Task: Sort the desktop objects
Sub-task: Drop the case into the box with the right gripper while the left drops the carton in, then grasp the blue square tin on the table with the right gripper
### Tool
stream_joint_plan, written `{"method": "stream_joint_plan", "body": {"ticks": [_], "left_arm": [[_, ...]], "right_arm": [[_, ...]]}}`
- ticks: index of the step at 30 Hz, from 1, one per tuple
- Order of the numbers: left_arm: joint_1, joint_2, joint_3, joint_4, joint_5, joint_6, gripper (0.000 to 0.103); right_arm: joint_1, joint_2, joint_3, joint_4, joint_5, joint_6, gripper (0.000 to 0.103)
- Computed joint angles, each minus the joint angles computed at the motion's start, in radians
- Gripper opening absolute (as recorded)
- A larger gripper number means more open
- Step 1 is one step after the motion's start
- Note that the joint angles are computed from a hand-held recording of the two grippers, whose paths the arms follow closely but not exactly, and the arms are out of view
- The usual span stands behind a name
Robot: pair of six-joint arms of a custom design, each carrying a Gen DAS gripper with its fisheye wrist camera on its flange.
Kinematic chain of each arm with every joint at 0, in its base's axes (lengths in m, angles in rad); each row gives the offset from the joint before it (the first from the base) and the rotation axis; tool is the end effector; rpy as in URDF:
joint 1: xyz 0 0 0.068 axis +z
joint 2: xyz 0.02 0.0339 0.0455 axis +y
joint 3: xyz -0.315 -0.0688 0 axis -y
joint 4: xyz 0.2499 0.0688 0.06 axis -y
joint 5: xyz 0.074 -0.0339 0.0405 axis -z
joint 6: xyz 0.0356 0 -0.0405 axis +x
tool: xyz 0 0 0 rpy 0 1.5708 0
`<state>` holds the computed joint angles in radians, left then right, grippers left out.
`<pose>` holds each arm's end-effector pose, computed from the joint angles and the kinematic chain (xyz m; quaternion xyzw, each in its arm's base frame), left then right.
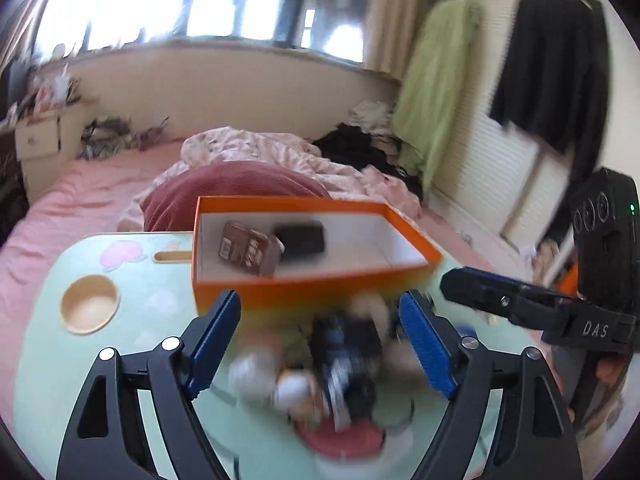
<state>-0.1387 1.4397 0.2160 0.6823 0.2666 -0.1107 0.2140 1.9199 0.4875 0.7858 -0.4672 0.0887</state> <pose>0.2098 -0.0388 0.1554 0.0775 0.8617 -0.1755 0.4697 0.2957 0.0807 0.1065 -0.1575 0.8626 0.2702 0.3975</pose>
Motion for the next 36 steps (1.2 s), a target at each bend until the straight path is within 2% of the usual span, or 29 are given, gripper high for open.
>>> {"method": "stream_joint_plan", "body": {"ticks": [1,5,6,7,8,10,13,15,16,17,18,20,24,26,30,36], "left_arm": [[-0.016,-0.047,-0.029,-0.025,-0.016,0.029,0.082],[-0.069,-0.082,-0.086,-0.071,-0.083,0.056,0.084],[-0.076,-0.056,-0.092,-0.064,-0.091,0.054,0.084],[-0.09,-0.022,-0.091,-0.07,-0.104,0.05,0.084],[-0.099,0.012,-0.082,-0.088,-0.114,0.05,0.084],[-0.098,0.076,-0.07,-0.083,-0.117,0.035,0.084],[-0.099,0.154,-0.068,-0.032,-0.114,0.008,0.085],[-0.145,0.165,-0.075,-0.018,-0.18,0.019,0.086],[-0.209,0.186,-0.068,-0.019,-0.29,0.025,0.093],[-0.23,0.219,-0.094,0.063,-0.337,0.024,0.098],[-0.237,0.23,-0.09,0.066,-0.351,0.02,0.103],[-0.203,0.245,-0.082,0.059,-0.283,0.027,0.103],[-0.192,0.256,-0.084,0.071,-0.272,0.028,0.103],[-0.197,0.268,-0.085,0.084,-0.285,0.019,0.103],[-0.2,0.238,-0.069,0.038,-0.288,0.016,0.103],[-0.213,0.228,-0.07,0.037,-0.303,0.004,0.103]], "right_arm": [[0.013,-0.001,-0.04,0.031,0.023,-0.011,0.089],[0.059,0.07,-0.162,0.159,0.151,-0.034,0.09],[0.06,0.091,-0.169,0.168,0.166,-0.036,0.091],[0.074,0.12,-0.203,0.248,0.208,-0.046,0.092],[0.1,0.13,-0.22,0.279,0.28,-0.052,0.095],[0.131,0.139,-0.206,0.242,0.352,-0.069,0.1],[0.159,0.167,-0.22,0.295,0.388,-0.075,0.103],[0.185,0.21,-0.237,0.373,0.432,-0.08,0.103],[0.206,0.238,-0.249,0.421,0.474,-0.087,0.103],[0.212,0.25,-0.263,0.451,0.477,-0.083,0.103],[0.208,0.267,-0.281,0.497,0.468,-0.078,0.103],[0.206,0.293,-0.308,0.569,0.487,-0.069,0.103],[0.183,0.273,-0.226,0.39,0.48,-0.057,0.103],[0.178,0.318,-0.233,0.473,0.49,-0.081,0.103],[0.166,0.335,-0.224,0.497,0.483,-0.09,0.103],[0.156,0.358,-0.226,0.538,0.465,-0.101,0.103]]}}
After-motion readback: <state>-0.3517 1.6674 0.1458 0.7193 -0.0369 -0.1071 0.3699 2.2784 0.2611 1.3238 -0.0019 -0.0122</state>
